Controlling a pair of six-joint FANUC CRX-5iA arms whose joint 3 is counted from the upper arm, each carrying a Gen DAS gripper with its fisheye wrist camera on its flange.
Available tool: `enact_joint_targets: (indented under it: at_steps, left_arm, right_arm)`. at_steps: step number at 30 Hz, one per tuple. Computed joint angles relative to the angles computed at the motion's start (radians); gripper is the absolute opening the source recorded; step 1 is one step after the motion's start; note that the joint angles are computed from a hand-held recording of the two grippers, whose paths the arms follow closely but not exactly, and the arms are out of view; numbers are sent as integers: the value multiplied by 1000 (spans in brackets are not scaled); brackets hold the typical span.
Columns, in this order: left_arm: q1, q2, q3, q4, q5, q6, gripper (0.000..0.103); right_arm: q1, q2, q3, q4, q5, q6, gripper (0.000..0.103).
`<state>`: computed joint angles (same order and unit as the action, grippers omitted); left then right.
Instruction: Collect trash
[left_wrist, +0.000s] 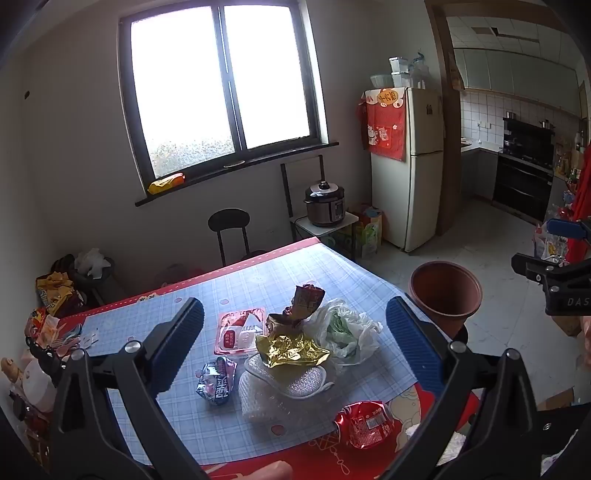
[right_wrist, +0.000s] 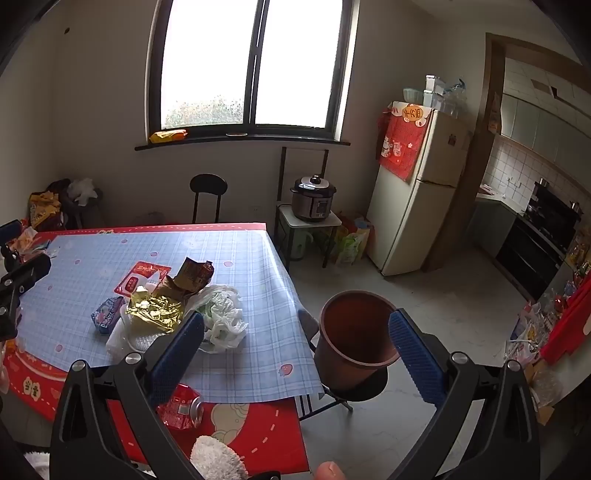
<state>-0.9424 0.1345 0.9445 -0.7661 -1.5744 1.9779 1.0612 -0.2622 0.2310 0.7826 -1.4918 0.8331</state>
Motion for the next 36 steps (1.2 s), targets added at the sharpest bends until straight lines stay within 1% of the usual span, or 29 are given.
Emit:
enact_joint_targets:
  at_steps: [11,13,16,20,22,29,36]
  left_arm:
    - [-2,0,-1,-5,0,3,98]
    - [-1,-2,-3,-3,3,3,98]
    - [-3,12,21,-5,-5,-3,98]
    - [-4,13,23,-7,-5,-4,98]
    - [-11,28,57,-13,-22,-13,98]
    - [-15,28,57,-16,-21,-12,98]
    - [-2,39,82,2,-17,-28,98]
  right_arm:
    - [0,1,2,-1,4,5,99]
    - [-6,18,31,-2,1,17,99]
    - [-7,18,30,0,4,17,99]
    - [2,5,4,9,5,4,99]
    - [-7,9,18,3,4,17,99]
    - [-10,13,25,2,1,21,99]
    - [-15,15,27,-1,2,24,99]
